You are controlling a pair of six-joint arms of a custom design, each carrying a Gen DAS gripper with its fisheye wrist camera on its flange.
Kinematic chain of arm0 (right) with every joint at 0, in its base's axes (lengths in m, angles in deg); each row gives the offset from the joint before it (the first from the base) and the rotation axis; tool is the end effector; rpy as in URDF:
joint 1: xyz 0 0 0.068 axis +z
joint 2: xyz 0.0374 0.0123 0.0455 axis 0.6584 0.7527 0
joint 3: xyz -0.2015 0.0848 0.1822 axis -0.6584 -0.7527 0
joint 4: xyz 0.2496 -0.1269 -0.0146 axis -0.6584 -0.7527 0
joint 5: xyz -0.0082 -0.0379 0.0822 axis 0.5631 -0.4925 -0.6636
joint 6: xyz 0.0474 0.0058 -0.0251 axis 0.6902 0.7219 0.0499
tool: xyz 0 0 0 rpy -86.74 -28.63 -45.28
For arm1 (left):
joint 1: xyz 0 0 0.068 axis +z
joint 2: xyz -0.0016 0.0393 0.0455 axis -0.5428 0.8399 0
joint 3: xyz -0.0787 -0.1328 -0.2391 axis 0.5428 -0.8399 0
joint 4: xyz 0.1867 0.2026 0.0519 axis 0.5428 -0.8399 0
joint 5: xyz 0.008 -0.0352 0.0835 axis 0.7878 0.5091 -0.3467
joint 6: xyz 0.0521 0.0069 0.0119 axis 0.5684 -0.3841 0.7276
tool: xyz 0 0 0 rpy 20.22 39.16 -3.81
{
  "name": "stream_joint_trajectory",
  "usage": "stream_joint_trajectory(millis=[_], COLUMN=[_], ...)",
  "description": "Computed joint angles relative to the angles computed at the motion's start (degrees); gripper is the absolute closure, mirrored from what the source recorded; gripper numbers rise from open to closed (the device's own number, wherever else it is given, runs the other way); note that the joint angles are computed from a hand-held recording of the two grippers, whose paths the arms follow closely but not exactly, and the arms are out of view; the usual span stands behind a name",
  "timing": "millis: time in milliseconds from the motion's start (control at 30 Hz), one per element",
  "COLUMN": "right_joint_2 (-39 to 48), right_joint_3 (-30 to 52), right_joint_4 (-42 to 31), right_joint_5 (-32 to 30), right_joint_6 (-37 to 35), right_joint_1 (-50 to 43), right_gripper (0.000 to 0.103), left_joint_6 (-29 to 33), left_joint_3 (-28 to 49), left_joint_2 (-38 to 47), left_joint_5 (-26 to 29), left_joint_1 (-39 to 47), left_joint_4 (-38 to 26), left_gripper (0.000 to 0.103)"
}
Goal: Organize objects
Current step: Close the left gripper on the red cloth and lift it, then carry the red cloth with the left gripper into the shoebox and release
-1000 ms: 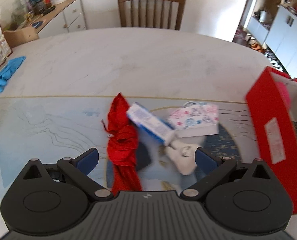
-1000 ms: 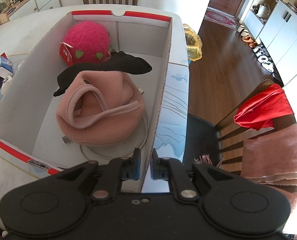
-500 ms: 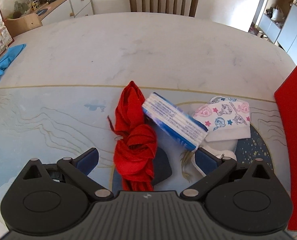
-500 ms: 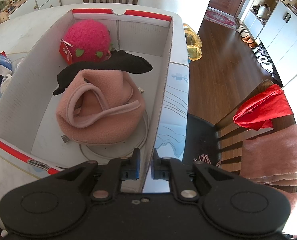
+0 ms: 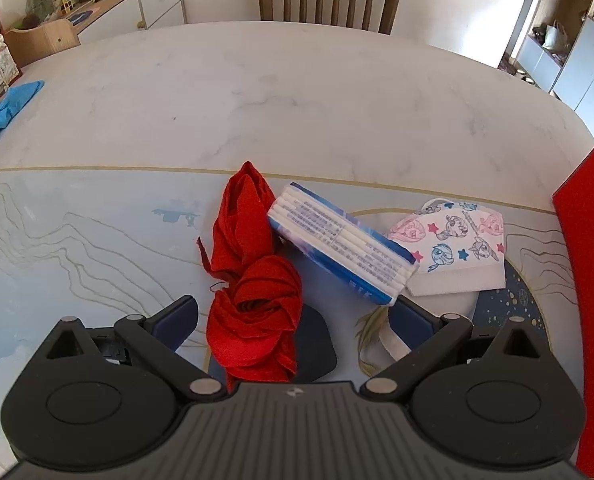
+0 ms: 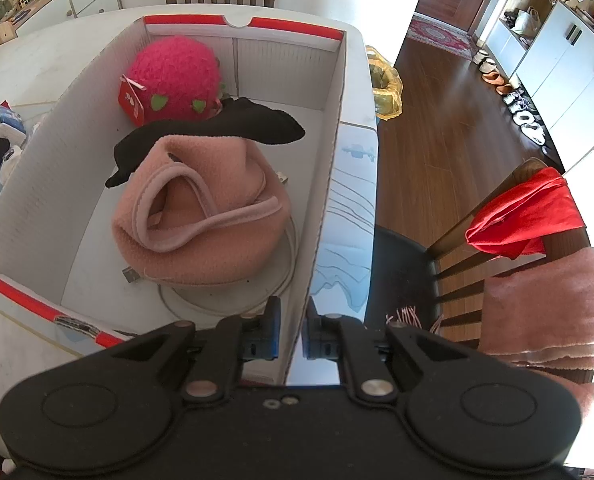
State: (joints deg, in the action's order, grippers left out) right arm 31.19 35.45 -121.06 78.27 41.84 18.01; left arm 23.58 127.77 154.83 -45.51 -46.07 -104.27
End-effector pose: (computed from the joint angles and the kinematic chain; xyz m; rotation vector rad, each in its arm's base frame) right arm 0.2308 -0.0935 0.2809 -0.1629 2.7376 -0.0575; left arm 0.3482 -0.0776 0.2173 -0.0344 2.6346 -0.0087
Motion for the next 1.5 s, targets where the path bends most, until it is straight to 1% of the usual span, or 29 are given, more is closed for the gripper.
stream_joint_trajectory(millis=[33,100,133,200,233,300,333,400,533,767,1033,1267,1400,1500], right_joint_2=[-0.1,-0.2,-0.3,-0.3,-0.3,-0.3,-0.4,-0.3,-0.3,-0.2,-0.2,-0.2,-0.2,-0.2], right_joint_3=[-0.1,-0.2,-0.3,-0.3,-0.3,-0.3,-0.4,-0.3,-0.4,-0.2,-0.2,-0.3,-0.2,-0.2], right_joint_4=[0.1,0.1,0.0,0.1,0.0,0.1,0.1,0.1,0.1,0.1,0.1,0.1,0.1,0.1], right_joint_5=[0.0,0.0,0.0,0.0,0.0,0.1,0.1,0.1,0.0,0.0,0.0,0.0,0.0,0.1], right_joint_6=[-0.1,-0.1,-0.2,-0.1,-0.1,0.0,-0.2,0.0,0.0,0.2,0.3,0.3,0.3,0.1], right_joint_1=[-0.1,-0.2,-0.3,-0.2,-0.3,-0.2,-0.3,-0.2,-0.2,-0.1,-0.1,0.0,0.0,0.0], right_gripper=[0.094,0.095,0.095,0.095,0.095,0.095,0.095,0.095,0.095,0.096,0.096,0.096,0.097,0.097], left_joint_6=[0.1,0.0,-0.1,0.1,0.3,-0.5,-1.0,-1.3,-1.5,-1.1,-1.2,-2.4,-2.8,-3.6], left_joint_3=[-0.4,-0.9,-1.2,-1.8,-1.9,-2.2,-2.3,-2.5,-3.0,-5.7,-5.9,-2.4,1.3,5.2], left_joint_2=[-0.3,-0.8,-1.1,-1.7,-1.9,-2.5,-2.9,-3.7,-5.6,-10.9,-17.5,-21.0,-21.0,-19.4], left_joint_5=[0.0,0.6,0.6,0.1,-0.2,0.2,0.6,0.8,0.7,2.3,4.2,3.9,4.2,4.8], left_joint_1=[0.0,0.2,0.2,0.1,0.1,0.5,0.7,1.2,2.0,3.0,0.6,-5.4,-10.5,-14.4], left_joint_4=[0.3,0.8,0.9,1.1,1.0,0.8,0.6,0.0,-1.6,-3.4,-9.3,-13.3,-14.7,-15.8], left_gripper=[0.004,0.015,0.018,0.028,0.031,0.046,0.05,0.067,0.069,0.071,0.071,0.071,0.071,0.071])
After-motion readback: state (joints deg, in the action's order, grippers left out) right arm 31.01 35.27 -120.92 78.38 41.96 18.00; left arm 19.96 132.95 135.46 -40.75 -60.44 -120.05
